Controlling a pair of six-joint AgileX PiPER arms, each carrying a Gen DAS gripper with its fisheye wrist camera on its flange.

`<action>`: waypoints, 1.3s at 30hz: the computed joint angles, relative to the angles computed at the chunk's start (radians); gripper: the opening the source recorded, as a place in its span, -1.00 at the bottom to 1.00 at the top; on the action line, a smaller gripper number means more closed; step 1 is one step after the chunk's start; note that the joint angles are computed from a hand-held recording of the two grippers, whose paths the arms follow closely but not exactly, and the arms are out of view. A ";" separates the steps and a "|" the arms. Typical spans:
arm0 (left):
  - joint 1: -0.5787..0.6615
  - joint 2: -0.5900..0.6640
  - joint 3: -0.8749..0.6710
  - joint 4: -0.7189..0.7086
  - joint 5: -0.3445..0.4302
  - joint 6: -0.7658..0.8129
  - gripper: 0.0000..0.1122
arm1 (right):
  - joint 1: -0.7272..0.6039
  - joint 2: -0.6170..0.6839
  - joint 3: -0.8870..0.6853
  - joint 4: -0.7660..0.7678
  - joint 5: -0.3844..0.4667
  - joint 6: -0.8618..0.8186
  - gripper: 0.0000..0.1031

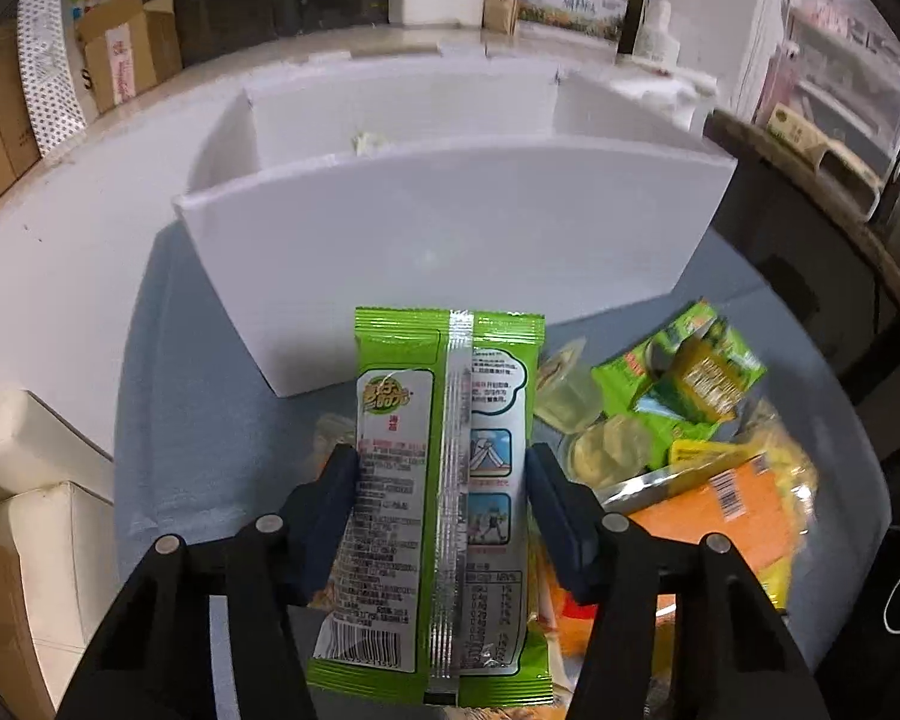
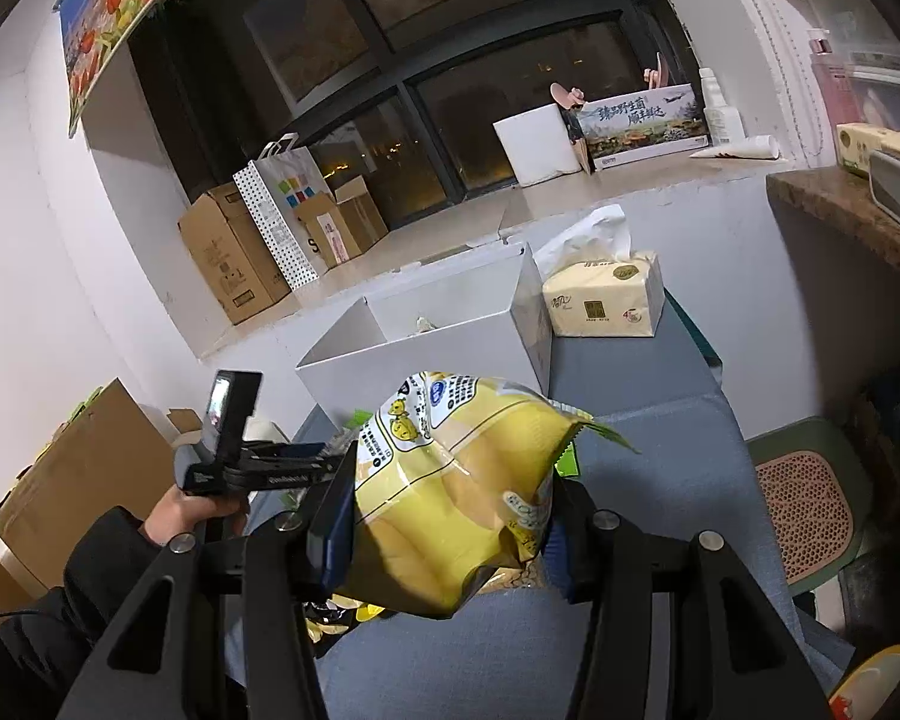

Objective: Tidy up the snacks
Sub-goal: 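Grasp the green snack bag with the left tool while the right tool lifts the yellow bag, then lower both bags into the white box and open both tools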

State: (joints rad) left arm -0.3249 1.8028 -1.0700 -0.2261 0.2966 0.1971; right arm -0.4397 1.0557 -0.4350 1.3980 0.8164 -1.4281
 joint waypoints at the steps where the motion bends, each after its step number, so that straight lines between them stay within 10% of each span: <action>1: -0.001 -0.030 0.027 -0.016 -0.019 0.005 0.10 | 0.002 0.001 0.001 0.001 0.000 -0.002 0.06; 8: -0.013 -0.287 0.181 -0.319 -0.122 0.206 0.10 | 0.115 0.045 -0.028 0.036 -0.084 -0.011 0.06; 13: -0.021 -0.333 0.100 -0.105 -0.107 -0.037 0.10 | 0.290 0.155 -0.177 0.074 -0.208 -0.010 0.06; 23: 0.035 0.037 -0.476 0.049 0.095 -0.182 0.10 | 0.524 0.612 -0.883 -0.446 -0.356 0.584 0.06; 33: 0.045 0.372 -1.010 0.214 0.350 -0.309 0.30 | 0.585 0.985 -1.469 -1.004 -0.184 1.149 0.07; 37: 0.056 0.447 -1.111 0.224 0.459 -0.320 0.83 | 0.586 1.046 -1.550 -1.049 -0.152 1.216 1.00; 39: 0.050 0.421 -1.038 0.271 0.409 -0.343 0.83 | 0.587 1.036 -1.516 -1.056 -0.187 1.225 1.00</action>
State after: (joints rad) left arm -0.2751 2.2242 -2.1080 0.0452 0.7055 -0.1459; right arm 0.1472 2.0913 -1.9506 0.3417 0.6291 -0.2028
